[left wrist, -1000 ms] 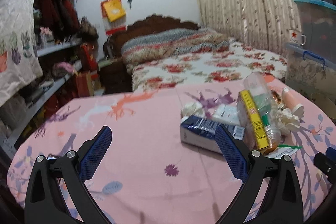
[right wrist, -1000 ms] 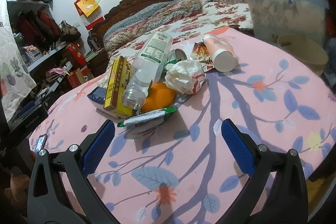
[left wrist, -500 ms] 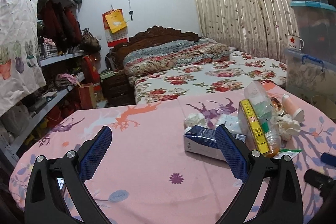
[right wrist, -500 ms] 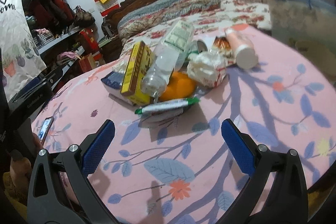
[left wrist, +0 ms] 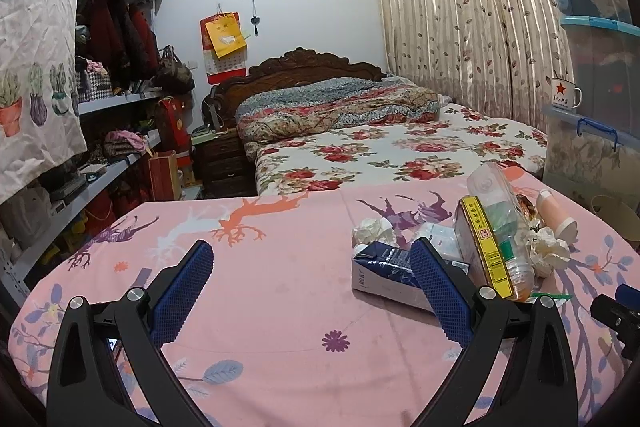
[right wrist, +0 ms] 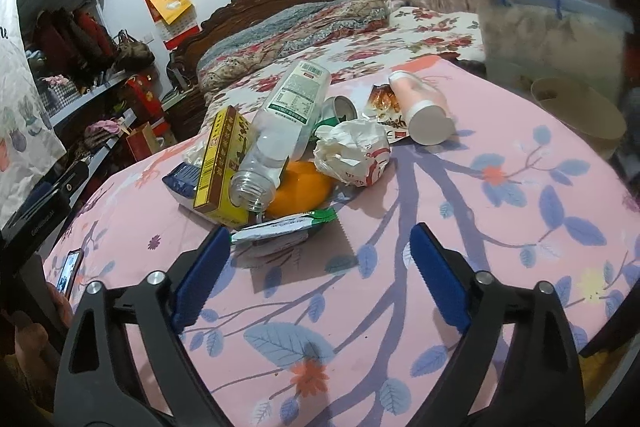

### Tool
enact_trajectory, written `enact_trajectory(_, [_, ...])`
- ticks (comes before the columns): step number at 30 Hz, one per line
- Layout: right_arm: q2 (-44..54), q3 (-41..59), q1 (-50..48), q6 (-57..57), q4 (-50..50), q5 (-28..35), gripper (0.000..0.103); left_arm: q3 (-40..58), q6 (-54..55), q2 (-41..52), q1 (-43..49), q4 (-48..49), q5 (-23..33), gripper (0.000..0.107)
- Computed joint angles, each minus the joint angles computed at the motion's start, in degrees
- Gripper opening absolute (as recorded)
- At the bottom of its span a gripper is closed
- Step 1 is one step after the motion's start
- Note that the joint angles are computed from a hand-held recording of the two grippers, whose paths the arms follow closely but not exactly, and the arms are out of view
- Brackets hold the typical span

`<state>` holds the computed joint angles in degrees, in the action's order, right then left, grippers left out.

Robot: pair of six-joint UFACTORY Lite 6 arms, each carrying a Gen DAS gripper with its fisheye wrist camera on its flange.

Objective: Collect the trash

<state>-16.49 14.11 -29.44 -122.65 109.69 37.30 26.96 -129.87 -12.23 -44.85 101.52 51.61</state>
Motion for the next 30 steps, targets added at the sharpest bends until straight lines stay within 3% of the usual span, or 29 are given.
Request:
enact_trajectory(9, [1.5,0.7,-1.6,-0.2,-0.5,1.6,0.067,0.0,-1.1,0.8,0.1,0.8,-0.2,0.094])
enact_trajectory(30, [3.7,1.1,-1.2,-2.4,2.2,1.8,0.067,-1.2,-3.3,0.7,-0.7,1.6,0.2,0.094])
